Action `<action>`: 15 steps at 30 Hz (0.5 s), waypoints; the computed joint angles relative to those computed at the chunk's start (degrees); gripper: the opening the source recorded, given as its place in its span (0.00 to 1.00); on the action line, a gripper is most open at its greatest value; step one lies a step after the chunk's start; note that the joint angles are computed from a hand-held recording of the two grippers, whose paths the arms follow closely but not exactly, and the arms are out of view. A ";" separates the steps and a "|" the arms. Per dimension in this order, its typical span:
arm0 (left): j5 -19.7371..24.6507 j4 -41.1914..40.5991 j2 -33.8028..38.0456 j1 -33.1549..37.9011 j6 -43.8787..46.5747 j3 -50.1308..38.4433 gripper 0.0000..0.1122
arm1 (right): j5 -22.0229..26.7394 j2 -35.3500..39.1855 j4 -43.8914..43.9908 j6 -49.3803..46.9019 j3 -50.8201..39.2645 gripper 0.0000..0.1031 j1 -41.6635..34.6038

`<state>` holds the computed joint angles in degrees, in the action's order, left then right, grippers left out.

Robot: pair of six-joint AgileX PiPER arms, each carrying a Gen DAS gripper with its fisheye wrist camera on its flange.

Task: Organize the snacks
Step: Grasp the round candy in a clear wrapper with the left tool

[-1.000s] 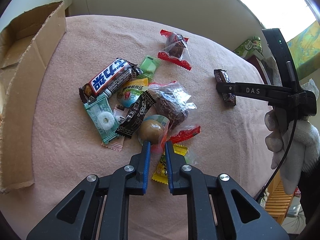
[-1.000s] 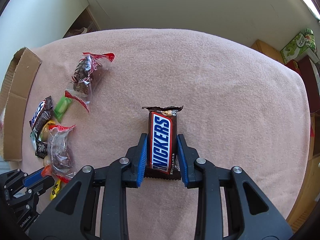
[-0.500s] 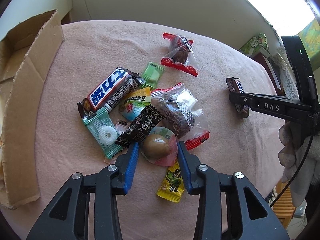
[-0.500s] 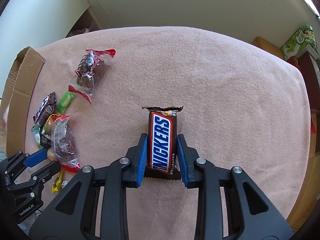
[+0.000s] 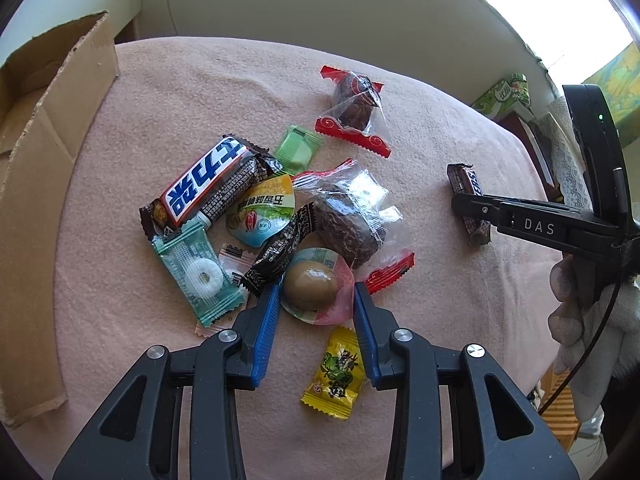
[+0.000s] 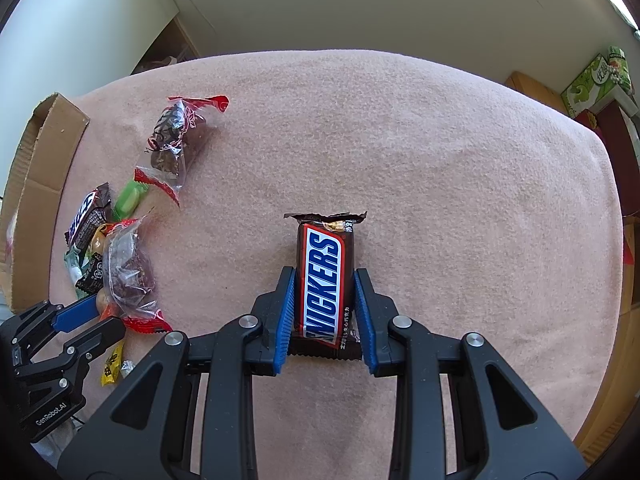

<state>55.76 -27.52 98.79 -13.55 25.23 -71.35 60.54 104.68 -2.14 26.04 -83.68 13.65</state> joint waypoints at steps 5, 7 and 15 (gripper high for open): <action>-1.51 0.12 -0.21 -1.52 0.15 0.32 0.25 | 0.16 0.10 -0.33 0.01 -0.18 0.29 0.31; -1.63 -0.25 -0.41 -1.10 0.96 0.70 0.24 | 0.06 0.03 -0.35 0.11 -0.05 0.29 0.40; 0.46 -3.20 -1.56 2.50 2.97 0.90 0.23 | -0.21 -0.70 -0.28 0.19 0.47 0.29 0.37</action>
<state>56.21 -30.72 97.23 -11.05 28.21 -70.45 60.32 103.99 -2.42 26.23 -83.21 14.01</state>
